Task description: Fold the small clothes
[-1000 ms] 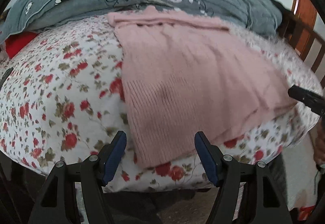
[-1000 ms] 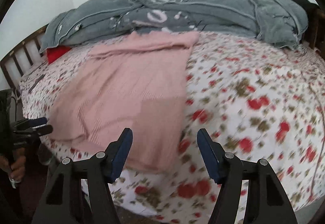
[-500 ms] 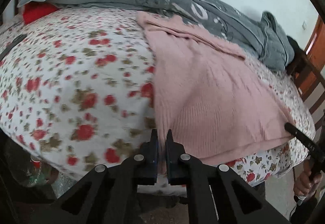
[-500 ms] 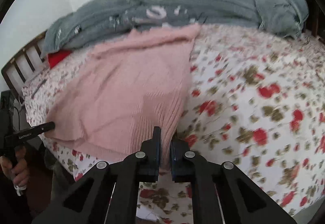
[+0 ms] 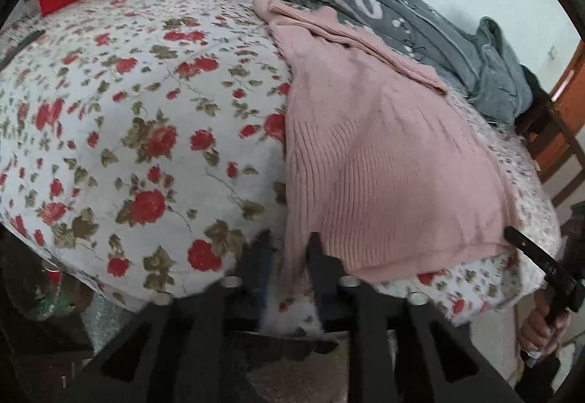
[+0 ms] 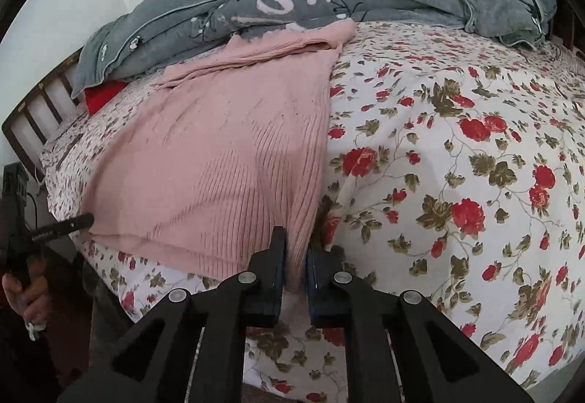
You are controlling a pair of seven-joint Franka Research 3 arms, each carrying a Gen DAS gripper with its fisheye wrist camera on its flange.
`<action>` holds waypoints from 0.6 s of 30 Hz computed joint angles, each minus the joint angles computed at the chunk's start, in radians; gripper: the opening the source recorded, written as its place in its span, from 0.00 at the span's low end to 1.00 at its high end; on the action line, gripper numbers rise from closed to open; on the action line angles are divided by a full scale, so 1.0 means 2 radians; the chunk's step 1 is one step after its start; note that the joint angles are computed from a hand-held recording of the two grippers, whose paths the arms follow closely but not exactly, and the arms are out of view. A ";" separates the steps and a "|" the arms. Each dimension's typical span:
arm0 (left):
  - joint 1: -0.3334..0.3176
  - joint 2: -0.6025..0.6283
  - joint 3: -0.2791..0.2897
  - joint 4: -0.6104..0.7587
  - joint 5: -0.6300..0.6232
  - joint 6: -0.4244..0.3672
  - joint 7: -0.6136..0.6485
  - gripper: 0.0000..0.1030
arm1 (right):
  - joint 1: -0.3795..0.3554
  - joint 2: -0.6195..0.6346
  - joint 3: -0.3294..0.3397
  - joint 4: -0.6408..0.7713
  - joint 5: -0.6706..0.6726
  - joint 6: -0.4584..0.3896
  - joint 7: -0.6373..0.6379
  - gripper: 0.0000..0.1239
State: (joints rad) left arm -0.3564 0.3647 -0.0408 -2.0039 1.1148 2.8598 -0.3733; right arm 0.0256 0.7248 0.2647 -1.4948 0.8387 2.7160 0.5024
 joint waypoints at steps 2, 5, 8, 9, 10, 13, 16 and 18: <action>-0.006 -0.004 0.012 -0.004 0.032 0.021 -0.032 0.42 | -0.015 -0.002 0.009 0.004 0.015 -0.025 0.003 0.20; -0.002 -0.006 0.007 -0.001 0.044 0.014 -0.043 0.43 | -0.015 0.004 0.006 0.019 0.028 -0.046 0.016 0.27; 0.008 0.003 -0.001 0.010 0.021 0.019 -0.023 0.43 | -0.003 0.012 -0.006 0.030 0.018 -0.055 0.038 0.28; 0.013 0.006 -0.008 0.013 -0.003 0.010 -0.002 0.43 | 0.000 0.011 -0.008 0.030 0.014 -0.054 0.040 0.28; 0.018 0.011 -0.017 0.018 -0.034 -0.003 0.027 0.34 | 0.009 0.010 -0.014 0.026 0.004 -0.045 0.043 0.28; 0.006 0.013 -0.010 0.022 -0.045 -0.014 0.041 0.21 | 0.021 0.007 -0.022 0.016 -0.017 -0.023 0.051 0.27; -0.009 0.012 0.003 0.021 -0.034 -0.016 0.017 0.19 | 0.027 0.006 -0.031 0.017 -0.038 -0.029 0.084 0.22; -0.016 0.013 0.005 0.023 -0.025 -0.023 0.004 0.16 | 0.029 0.008 -0.037 0.023 -0.055 -0.040 0.104 0.17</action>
